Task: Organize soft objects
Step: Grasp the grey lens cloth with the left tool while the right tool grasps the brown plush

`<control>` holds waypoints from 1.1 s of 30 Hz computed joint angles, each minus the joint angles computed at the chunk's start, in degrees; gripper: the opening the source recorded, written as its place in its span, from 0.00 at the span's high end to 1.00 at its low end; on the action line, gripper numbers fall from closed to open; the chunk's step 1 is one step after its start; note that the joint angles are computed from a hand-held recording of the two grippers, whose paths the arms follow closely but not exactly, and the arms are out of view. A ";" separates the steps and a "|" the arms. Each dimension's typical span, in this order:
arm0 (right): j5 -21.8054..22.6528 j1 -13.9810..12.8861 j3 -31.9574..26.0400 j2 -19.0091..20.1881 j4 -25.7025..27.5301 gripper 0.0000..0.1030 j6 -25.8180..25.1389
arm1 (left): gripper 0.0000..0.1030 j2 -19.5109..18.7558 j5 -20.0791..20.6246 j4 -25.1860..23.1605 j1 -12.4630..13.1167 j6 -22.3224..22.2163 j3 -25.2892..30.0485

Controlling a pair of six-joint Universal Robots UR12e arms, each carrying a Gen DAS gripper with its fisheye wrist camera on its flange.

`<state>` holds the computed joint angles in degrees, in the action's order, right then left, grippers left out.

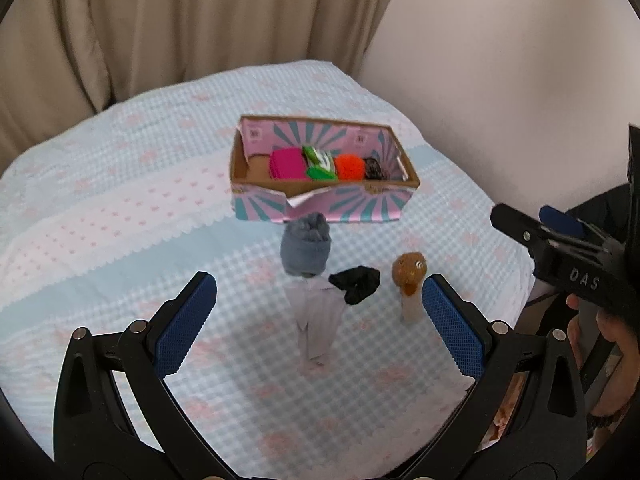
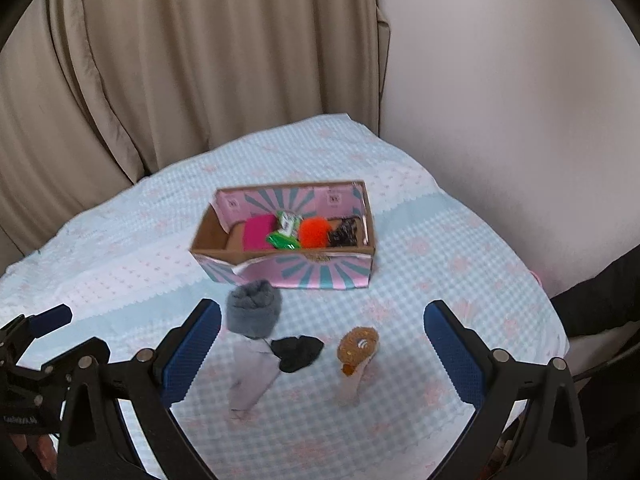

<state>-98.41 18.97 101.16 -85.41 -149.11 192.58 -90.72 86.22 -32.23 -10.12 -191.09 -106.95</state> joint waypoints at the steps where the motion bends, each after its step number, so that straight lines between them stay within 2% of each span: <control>1: -0.14 -0.04 0.44 0.23 -0.59 0.02 -0.07 | 0.01 -0.71 0.45 1.39 -0.28 0.07 -0.86; 10: -0.09 -1.14 4.75 4.79 -7.58 0.02 -0.89 | 0.08 -8.13 0.73 10.47 -1.89 -1.17 -5.00; 16: 0.83 -1.94 6.92 7.87 -11.01 0.07 -0.33 | 0.16 -12.78 2.01 13.88 -3.12 -0.92 -5.90; 21: 1.01 -2.25 7.78 10.06 -13.19 0.08 -1.08 | 0.16 -15.27 2.87 16.00 -3.51 -1.40 -5.93; 25: 1.85 -2.77 7.53 11.73 -14.07 0.15 -1.60 | 0.24 -17.17 4.08 16.15 -3.87 -0.86 -5.22; 30: 2.23 -3.10 7.02 13.51 -15.43 0.20 -2.21 | 0.24 -18.84 7.72 16.82 -5.03 0.68 -3.93; 33: 1.46 -3.05 6.69 14.21 -15.90 0.21 -2.07 | 0.32 -19.48 8.40 17.41 -5.18 0.09 -3.36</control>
